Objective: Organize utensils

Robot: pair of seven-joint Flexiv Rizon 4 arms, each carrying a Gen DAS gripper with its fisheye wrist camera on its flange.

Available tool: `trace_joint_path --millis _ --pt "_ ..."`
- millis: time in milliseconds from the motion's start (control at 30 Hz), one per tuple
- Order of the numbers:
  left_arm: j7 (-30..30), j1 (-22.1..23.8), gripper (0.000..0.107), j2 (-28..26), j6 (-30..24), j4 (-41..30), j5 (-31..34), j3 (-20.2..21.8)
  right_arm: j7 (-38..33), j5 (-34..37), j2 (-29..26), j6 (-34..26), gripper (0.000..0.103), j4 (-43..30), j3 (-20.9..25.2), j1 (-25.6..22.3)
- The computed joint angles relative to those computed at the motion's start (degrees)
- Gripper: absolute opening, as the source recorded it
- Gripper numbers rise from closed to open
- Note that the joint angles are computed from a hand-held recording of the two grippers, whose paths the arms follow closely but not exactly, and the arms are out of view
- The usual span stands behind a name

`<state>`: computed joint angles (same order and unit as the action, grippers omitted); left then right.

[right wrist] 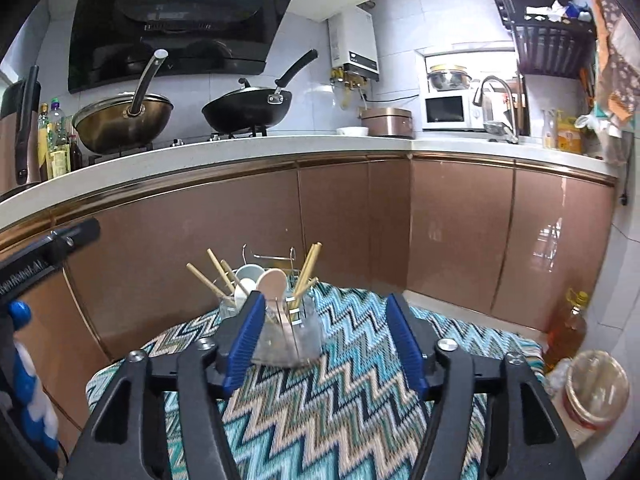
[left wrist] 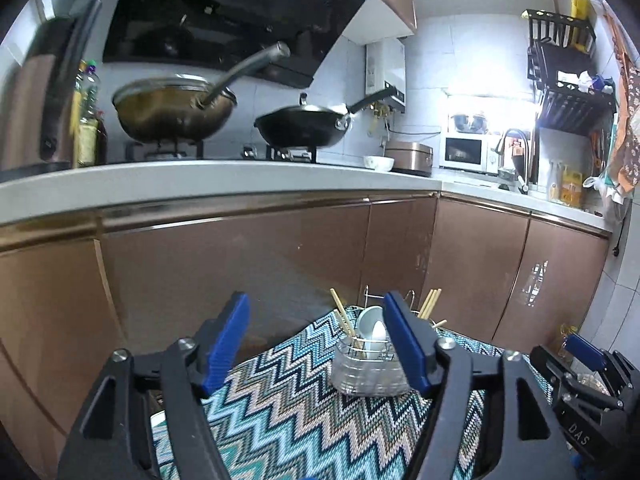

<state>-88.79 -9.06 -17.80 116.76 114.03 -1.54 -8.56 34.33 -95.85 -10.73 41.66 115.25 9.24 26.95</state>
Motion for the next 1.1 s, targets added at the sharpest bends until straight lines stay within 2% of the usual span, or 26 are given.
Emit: trace_joint_path --millis 100,233,300,400,567,667,767,900,1100 --pt "0.26 -0.09 0.073 3.32 0.07 2.99 0.59 0.71 -0.87 2.8 2.17 -3.61 0.073 1.84 1.64 1.41" --pt "-4.43 5.16 0.075 6.53 -0.3 4.96 6.41 -2.67 -1.48 5.55 4.71 -7.89 0.081 3.56 3.48 2.96" --pt "-8.33 8.6 0.076 8.13 -0.36 5.64 10.99 -4.79 -2.08 6.97 5.87 -10.92 0.09 4.22 4.54 3.95" --pt "-11.69 10.36 0.076 9.57 -0.88 5.73 14.86 -5.31 -3.06 8.79 7.29 -15.5 0.1 4.68 5.95 5.37" --pt "-12.19 8.41 0.076 10.74 -0.88 5.93 15.76 -2.53 -4.38 11.62 8.84 -21.75 0.103 4.95 7.87 7.3" --pt "-10.22 5.94 0.076 11.11 -0.73 6.28 13.66 -0.08 -5.02 13.42 8.93 -25.09 0.103 4.68 8.68 8.43" --pt "-9.92 5.41 0.076 11.72 -0.84 6.85 13.15 0.74 -5.69 14.93 8.91 -27.62 0.103 4.25 9.12 9.4" --pt "-7.55 3.23 0.076 12.08 -0.75 7.77 10.31 2.42 -5.62 15.17 9.11 -28.87 0.103 4.29 9.33 10.11" --pt "-6.06 2.4 0.076 12.34 -0.6 8.54 9.16 2.91 -4.79 15.79 9.88 -29.94 0.103 4.86 9.82 10.58"
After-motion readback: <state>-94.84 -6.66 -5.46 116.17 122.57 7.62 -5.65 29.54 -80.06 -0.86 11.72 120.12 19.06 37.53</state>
